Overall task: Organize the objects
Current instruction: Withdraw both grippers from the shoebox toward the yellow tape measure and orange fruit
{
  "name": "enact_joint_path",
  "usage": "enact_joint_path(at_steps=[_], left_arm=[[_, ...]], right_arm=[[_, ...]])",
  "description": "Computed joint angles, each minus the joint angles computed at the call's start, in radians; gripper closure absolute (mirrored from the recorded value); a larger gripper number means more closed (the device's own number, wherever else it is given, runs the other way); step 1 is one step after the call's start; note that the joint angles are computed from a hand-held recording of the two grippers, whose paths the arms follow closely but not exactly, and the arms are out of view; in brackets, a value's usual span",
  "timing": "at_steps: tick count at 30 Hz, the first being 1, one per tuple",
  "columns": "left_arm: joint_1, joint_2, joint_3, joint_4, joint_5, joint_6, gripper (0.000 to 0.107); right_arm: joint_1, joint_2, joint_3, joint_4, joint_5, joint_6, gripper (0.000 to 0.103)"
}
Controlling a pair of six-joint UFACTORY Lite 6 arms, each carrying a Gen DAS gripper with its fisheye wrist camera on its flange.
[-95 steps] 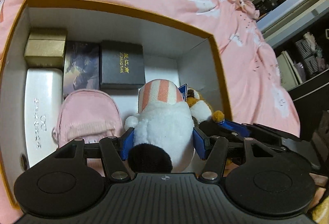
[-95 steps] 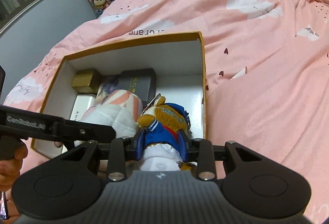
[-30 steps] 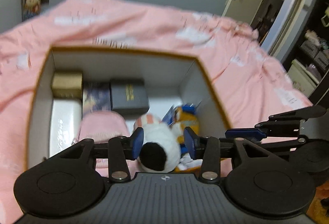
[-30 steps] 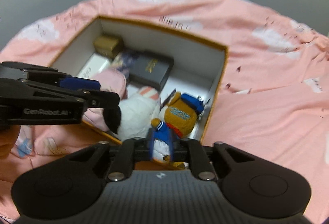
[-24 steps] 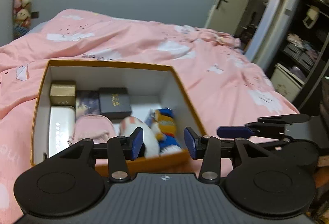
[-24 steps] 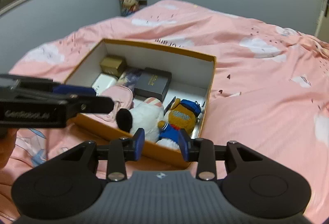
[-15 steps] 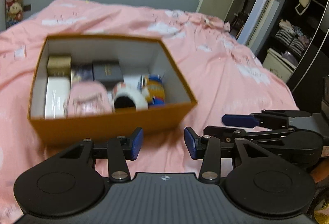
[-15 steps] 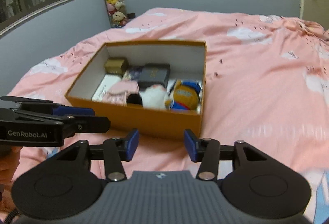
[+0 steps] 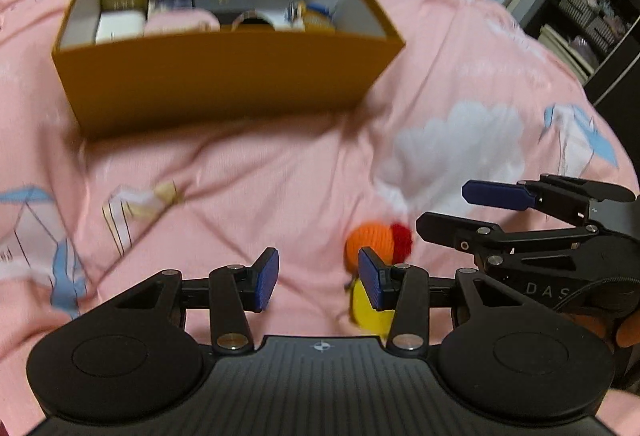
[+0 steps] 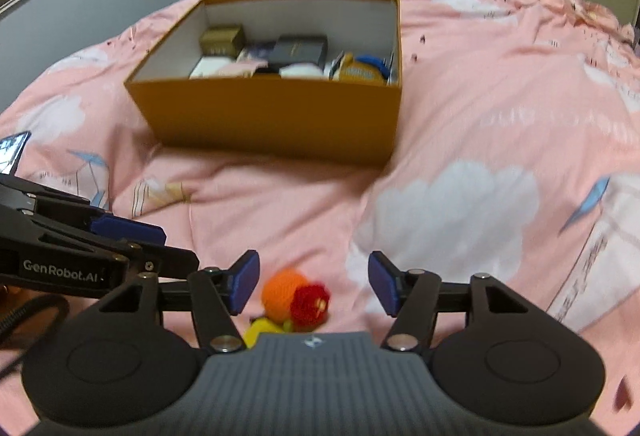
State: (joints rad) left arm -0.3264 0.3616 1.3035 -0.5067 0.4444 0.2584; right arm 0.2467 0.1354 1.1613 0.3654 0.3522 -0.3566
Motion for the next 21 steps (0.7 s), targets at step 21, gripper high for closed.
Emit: enact_joint_path(at_steps=[21], left_arm=[[0.037,0.055,-0.007,-0.085,0.119,0.076,0.057]], right_arm=[[0.021,0.120,0.035,0.021,0.198,-0.051,0.047]])
